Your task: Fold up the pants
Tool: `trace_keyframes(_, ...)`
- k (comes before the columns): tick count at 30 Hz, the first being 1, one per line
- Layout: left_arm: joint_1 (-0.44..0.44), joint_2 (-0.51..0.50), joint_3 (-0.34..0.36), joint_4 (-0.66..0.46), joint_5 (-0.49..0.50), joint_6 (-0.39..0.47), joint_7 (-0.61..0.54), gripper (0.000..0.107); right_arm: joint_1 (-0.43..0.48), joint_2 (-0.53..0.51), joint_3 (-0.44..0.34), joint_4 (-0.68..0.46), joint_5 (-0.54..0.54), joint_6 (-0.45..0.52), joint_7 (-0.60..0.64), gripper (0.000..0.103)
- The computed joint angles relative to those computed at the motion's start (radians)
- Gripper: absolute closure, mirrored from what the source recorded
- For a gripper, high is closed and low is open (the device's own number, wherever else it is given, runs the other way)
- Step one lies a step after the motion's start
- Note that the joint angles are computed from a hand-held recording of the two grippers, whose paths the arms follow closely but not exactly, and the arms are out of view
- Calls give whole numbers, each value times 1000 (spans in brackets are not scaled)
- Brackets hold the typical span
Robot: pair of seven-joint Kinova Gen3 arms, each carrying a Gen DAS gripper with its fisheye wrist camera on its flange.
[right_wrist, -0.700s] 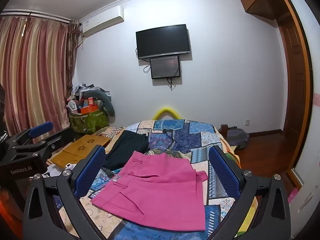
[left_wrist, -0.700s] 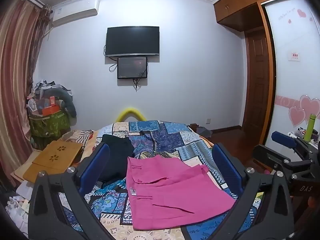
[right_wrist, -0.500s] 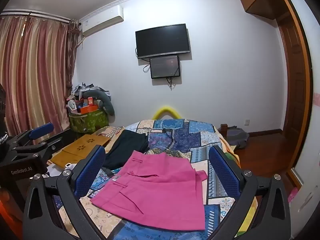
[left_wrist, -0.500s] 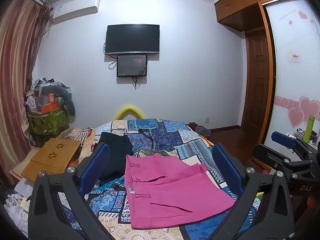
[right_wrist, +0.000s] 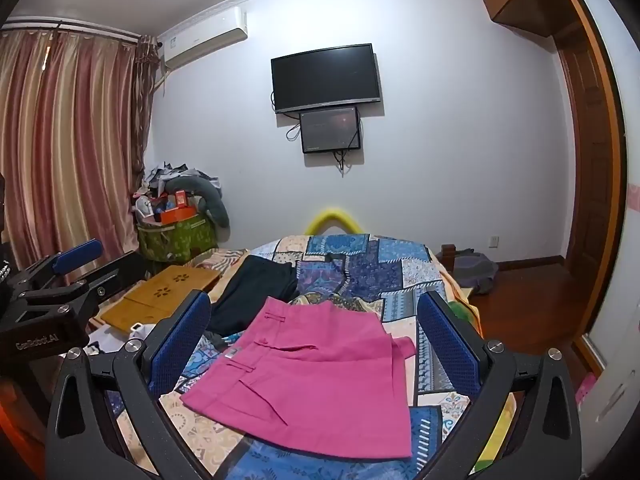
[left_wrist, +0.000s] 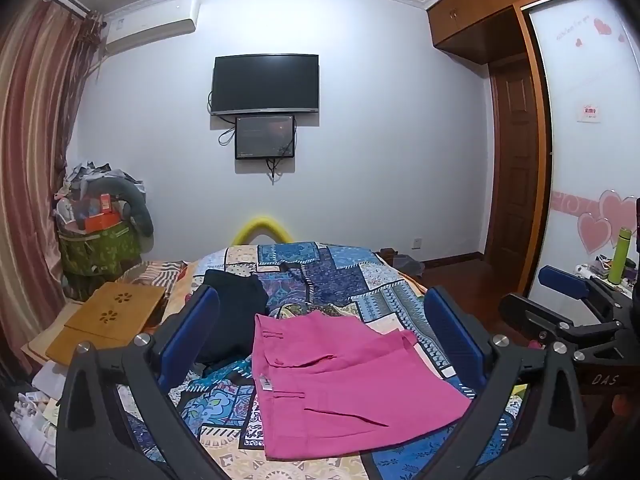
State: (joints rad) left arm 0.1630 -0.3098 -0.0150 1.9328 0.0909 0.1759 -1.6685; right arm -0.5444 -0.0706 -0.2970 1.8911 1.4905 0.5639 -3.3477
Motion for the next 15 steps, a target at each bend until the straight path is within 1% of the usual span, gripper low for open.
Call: trace_keyframes(15,-8,-5,11,-2,-6,5,12,4,3,1,6,3,-1,-9,-4,0)
